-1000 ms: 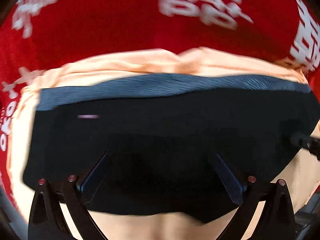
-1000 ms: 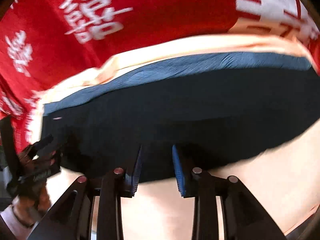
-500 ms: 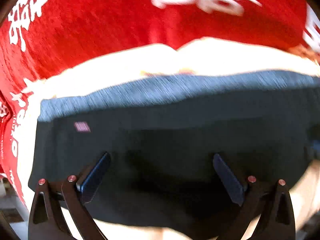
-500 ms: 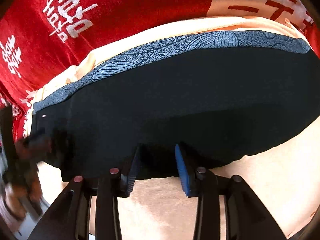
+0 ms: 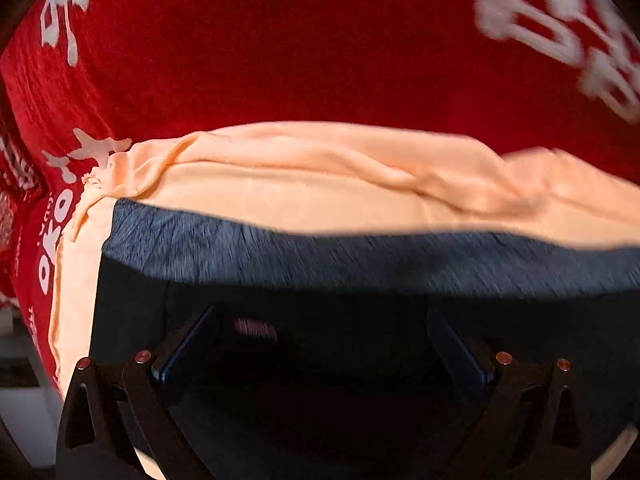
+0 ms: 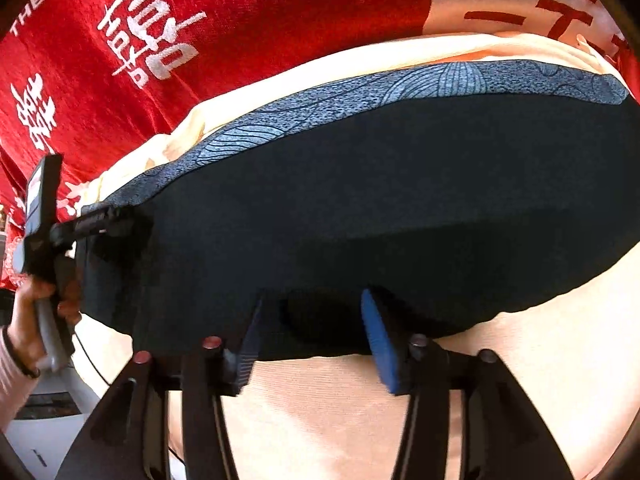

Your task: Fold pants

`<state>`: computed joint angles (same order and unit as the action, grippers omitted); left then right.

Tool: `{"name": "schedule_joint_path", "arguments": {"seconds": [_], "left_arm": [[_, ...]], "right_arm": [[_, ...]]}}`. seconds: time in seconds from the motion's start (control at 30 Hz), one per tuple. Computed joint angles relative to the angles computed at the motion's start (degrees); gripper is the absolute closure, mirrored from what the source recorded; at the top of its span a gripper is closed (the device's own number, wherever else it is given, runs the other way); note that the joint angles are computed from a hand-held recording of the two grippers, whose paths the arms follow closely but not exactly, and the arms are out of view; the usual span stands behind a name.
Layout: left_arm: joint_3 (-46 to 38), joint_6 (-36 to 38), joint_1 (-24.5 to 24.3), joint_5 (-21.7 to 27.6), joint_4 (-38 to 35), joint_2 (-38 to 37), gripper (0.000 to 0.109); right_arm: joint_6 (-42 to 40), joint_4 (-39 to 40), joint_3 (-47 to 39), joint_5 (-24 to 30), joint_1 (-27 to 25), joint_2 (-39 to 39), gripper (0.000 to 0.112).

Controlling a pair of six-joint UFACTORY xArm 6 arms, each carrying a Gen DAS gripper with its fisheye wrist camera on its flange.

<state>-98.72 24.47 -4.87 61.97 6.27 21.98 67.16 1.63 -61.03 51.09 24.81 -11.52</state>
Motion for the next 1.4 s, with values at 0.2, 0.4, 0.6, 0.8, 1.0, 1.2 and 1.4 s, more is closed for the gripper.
{"name": "schedule_joint_path", "arguments": {"seconds": [0.2,0.4,0.6,0.8,1.0,1.2,1.4], "left_arm": [[11.21,7.56,-1.36,1.54,-4.63,-11.18,0.006],[24.11,7.25,-8.22,1.96,-6.5,-23.01,0.006],[28.24,3.26,-16.08,4.41,-7.99,-28.16,0.006],[27.77,-3.47,-22.01,3.19,-7.29,-26.55,0.006],[28.94,-13.57,-28.54,3.29,-2.52,-25.5,0.006],[30.06,-17.18,-29.89,2.45,-0.42,-25.21,0.006],[31.02,-19.36,-30.16,0.88,0.68,-24.78,0.006]], "right_arm": [[2.6,1.69,0.74,-0.31,-0.4,-2.55,0.054],[5.22,1.79,6.52,1.06,-0.34,-11.1,0.052],[13.82,-4.09,13.26,8.6,-2.37,-22.87,0.052],[15.84,-7.58,18.71,18.92,-11.83,-34.61,0.072],[1.3,-10.0,18.37,21.11,-23.62,-35.22,0.072],[-12.6,-5.79,20.18,23.34,-33.51,-33.95,0.088],[-10.55,-0.36,25.49,20.17,-35.85,-44.19,0.083]]}}
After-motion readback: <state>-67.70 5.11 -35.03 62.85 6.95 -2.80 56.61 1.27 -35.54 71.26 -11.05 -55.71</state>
